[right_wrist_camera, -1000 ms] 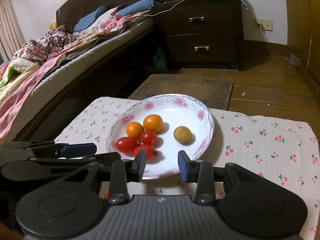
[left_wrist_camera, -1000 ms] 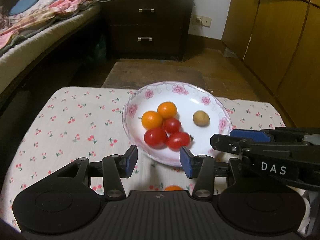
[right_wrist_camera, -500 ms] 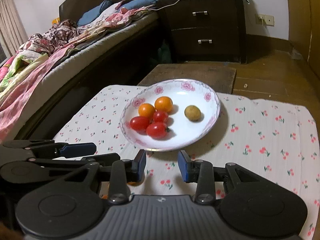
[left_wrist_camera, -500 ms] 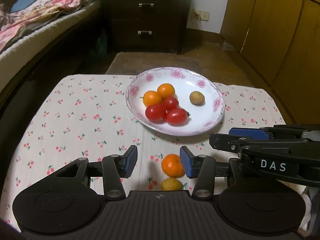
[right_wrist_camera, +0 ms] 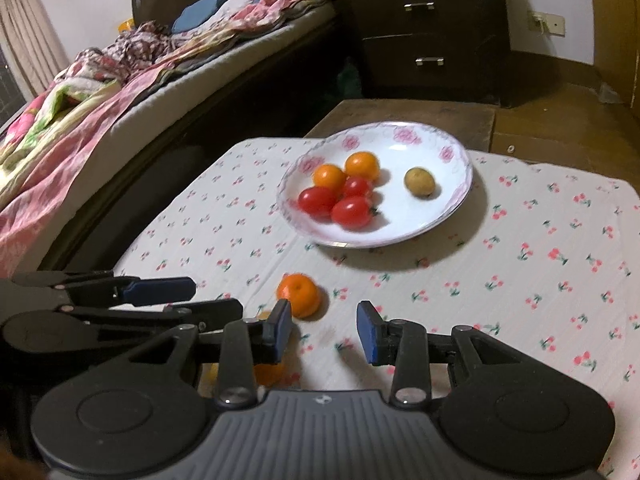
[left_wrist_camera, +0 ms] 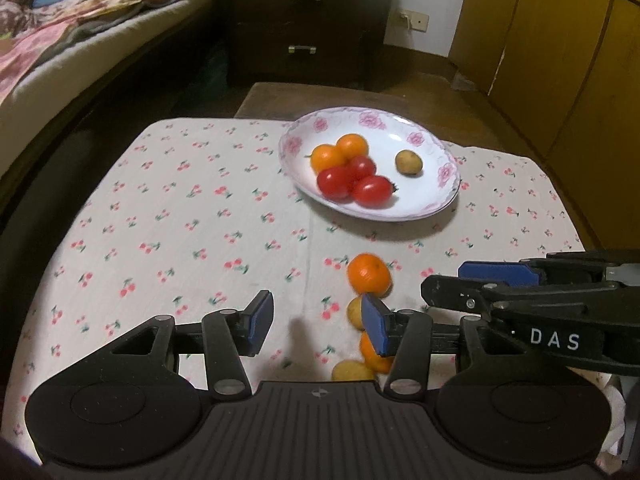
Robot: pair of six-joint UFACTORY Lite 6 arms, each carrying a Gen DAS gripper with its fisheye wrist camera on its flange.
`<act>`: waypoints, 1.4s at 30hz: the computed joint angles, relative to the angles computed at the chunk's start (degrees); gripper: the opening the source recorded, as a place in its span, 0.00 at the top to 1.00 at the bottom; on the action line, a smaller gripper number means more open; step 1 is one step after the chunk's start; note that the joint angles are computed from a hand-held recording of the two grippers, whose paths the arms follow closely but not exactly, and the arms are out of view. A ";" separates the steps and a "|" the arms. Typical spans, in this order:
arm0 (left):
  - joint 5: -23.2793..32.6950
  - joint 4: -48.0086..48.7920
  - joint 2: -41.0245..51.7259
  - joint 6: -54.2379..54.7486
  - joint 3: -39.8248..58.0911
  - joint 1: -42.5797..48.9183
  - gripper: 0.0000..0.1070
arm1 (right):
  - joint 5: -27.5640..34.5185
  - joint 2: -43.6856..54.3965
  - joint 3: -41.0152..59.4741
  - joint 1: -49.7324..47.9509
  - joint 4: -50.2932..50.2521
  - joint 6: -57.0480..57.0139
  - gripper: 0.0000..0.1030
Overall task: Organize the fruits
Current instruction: 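Withdraw both open tools from the bowl toward the remaining fruit, then grasp a yellow-brown fruit with the left tool while the right tool grasps an orange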
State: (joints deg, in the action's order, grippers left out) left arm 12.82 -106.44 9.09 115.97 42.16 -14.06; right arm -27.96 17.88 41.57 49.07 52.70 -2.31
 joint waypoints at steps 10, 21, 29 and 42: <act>3.04 13.38 -5.51 -10.87 -4.59 6.11 0.45 | 2.23 2.91 2.90 1.93 -6.08 5.15 0.51; 4.13 17.23 -5.86 -13.08 -5.89 8.76 0.45 | 4.34 8.75 7.44 0.82 -11.32 9.02 0.47; 4.86 20.28 -5.23 -15.05 -5.98 7.07 0.43 | 4.45 6.67 6.12 1.70 -5.61 2.01 0.58; 3.19 13.68 -2.27 -8.01 -6.18 0.08 0.43 | 4.16 0.71 -1.26 -1.38 -11.30 10.15 0.62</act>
